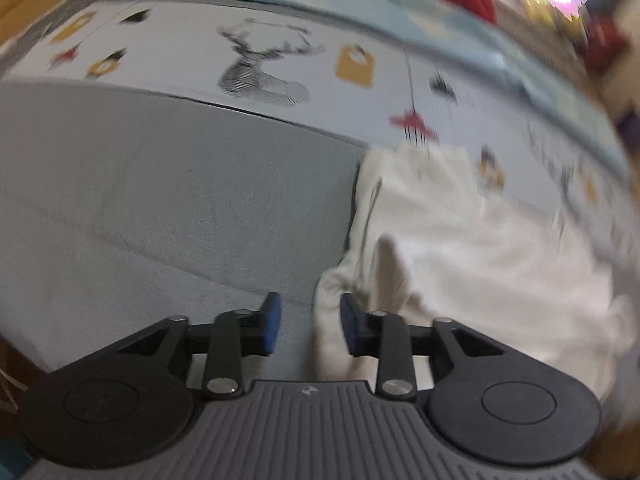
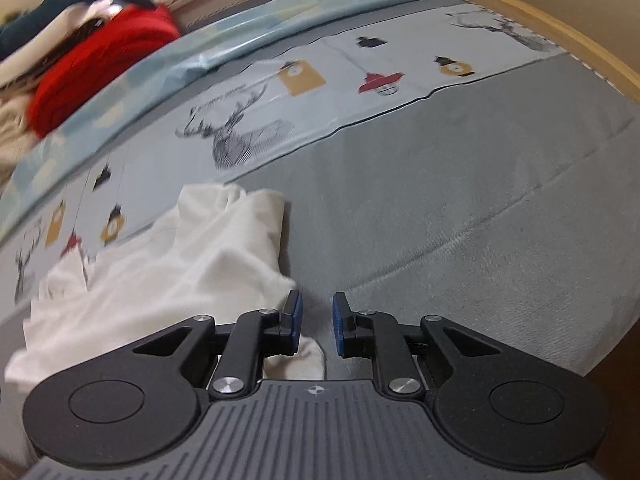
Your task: Fold small clothes
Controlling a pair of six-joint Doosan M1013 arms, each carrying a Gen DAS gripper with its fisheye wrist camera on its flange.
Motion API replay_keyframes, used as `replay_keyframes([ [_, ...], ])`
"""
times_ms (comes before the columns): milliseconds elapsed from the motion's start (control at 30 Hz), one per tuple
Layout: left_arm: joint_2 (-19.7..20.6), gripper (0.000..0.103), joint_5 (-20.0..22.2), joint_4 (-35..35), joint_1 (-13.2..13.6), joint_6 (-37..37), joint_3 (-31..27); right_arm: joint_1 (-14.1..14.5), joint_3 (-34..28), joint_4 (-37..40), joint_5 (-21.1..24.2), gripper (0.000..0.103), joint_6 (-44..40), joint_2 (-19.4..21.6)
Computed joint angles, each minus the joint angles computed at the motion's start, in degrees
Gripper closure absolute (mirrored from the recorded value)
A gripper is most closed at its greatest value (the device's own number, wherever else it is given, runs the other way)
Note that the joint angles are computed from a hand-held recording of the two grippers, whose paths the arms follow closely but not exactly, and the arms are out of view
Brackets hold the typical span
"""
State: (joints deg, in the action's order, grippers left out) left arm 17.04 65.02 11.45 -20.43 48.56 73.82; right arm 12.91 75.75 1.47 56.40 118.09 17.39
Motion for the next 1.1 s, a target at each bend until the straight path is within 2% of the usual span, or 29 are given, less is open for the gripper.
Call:
replay_keyframes([
  [100,1.1,0.065,2.0,0.5,0.2,7.3,-0.8,0.1,0.1,-0.4,1.0,0.083,-2.9,-0.1],
  [233,0.5,0.063,-1.9,-5.0,1.2,13.1,1.3,0.5,-0.3,-0.4,2.6,0.083,-5.5,0.5],
  [300,1.0,0.061,-2.0,-7.2,1.1,16.4,1.1,0.8,-0.3,-0.2,2.7,0.082,-6.6,0.7],
  [400,2.0,0.051,-2.7,-4.4,-0.2,20.1,0.4,1.4,-0.9,-1.0,3.5,0.082,-7.7,1.4],
  [467,2.5,0.051,-3.9,-3.4,-0.8,22.2,0.1,1.9,-1.5,-1.9,4.6,0.082,-9.1,2.2],
  [633,4.3,0.051,-6.1,-1.8,-1.2,22.7,-2.0,3.1,-3.0,-3.7,5.1,0.082,-13.2,3.9],
  [767,5.8,0.051,-7.4,0.5,-1.1,18.4,-4.1,3.6,-5.1,-3.9,5.5,0.082,-14.7,5.8],
  [833,6.4,0.051,-8.1,-0.4,-0.6,16.4,-5.0,3.8,-5.9,-4.7,4.3,0.082,-14.0,6.5],
  [1000,8.1,0.051,-7.6,-1.9,-0.2,14.8,-7.6,2.9,-6.0,-3.9,-5.0,0.082,-4.5,6.8],
  [1100,9.1,0.051,-7.1,-2.8,-0.2,16.0,-8.6,2.3,-6.7,-2.4,-7.0,0.082,0.6,7.5],
])
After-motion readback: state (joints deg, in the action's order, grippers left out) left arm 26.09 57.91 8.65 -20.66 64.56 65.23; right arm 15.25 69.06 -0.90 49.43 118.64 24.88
